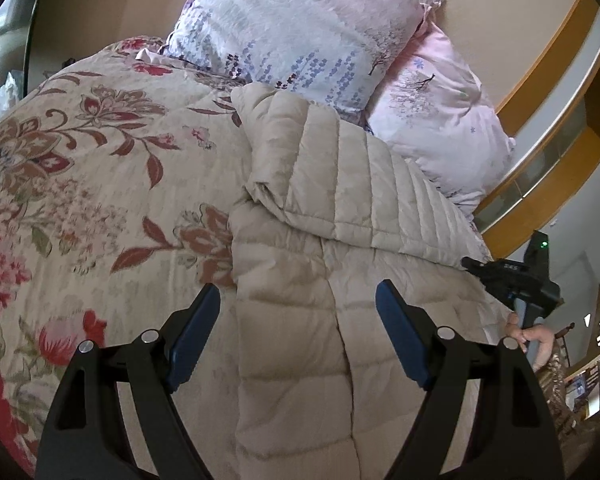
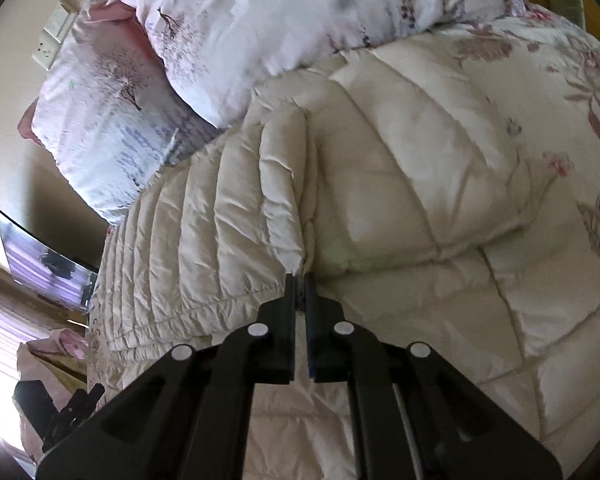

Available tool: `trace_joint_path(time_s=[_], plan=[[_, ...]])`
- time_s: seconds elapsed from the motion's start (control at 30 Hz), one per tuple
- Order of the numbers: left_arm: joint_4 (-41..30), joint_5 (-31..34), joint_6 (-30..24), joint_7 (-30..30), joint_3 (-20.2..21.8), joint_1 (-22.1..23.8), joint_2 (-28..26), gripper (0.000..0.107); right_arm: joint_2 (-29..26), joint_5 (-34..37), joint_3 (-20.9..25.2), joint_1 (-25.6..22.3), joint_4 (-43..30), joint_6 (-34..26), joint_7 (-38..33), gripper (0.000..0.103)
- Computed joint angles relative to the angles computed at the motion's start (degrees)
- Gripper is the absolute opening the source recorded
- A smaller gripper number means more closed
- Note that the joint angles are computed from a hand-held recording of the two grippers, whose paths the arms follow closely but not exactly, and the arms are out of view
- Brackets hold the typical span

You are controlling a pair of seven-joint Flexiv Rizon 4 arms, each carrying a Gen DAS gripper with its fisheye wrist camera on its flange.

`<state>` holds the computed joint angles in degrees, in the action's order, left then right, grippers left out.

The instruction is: Fold large clothes

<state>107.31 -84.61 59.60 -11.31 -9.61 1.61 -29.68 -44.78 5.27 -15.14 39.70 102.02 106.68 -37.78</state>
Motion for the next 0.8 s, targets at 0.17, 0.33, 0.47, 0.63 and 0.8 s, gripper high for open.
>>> trace_joint_path(time_s=[0.17, 0.33, 0.47, 0.63, 0.8], plan=[[2.87, -1.82, -2.68, 2.04, 0.70, 0.59, 1.71, 0.081, 0.23, 2.72, -6.64, 6.68, 2.31, -0.65, -0.15, 0.005], [4.66, -3.10, -4.07, 2.78, 1.47, 0.40, 2.77, 0.081, 0.76, -0.38, -6.13, 5.35, 1.92, -3.56, 0.31, 0.017], [7.14, -4.78, -6.45, 4.95, 2.41, 0.30, 4.52, 0.080, 2.81, 0.81, -8.04, 7.62, 6.54, 0.88, -1.21, 0.044], [10.62, -4.79, -10.91, 6.35, 4.01, 0.92, 6.72, 0.078, 8.97, 2.82, -1.80, 3.82, 15.96, 8.47, -7.66, 0.069], [14.65, -4.83, -15.53, 8.45, 5.83, 1.62, 9.12, 0.078, 14.91, 6.59, 2.79, 1.76, 27.06, 12.13, -13.53, 0.078]])
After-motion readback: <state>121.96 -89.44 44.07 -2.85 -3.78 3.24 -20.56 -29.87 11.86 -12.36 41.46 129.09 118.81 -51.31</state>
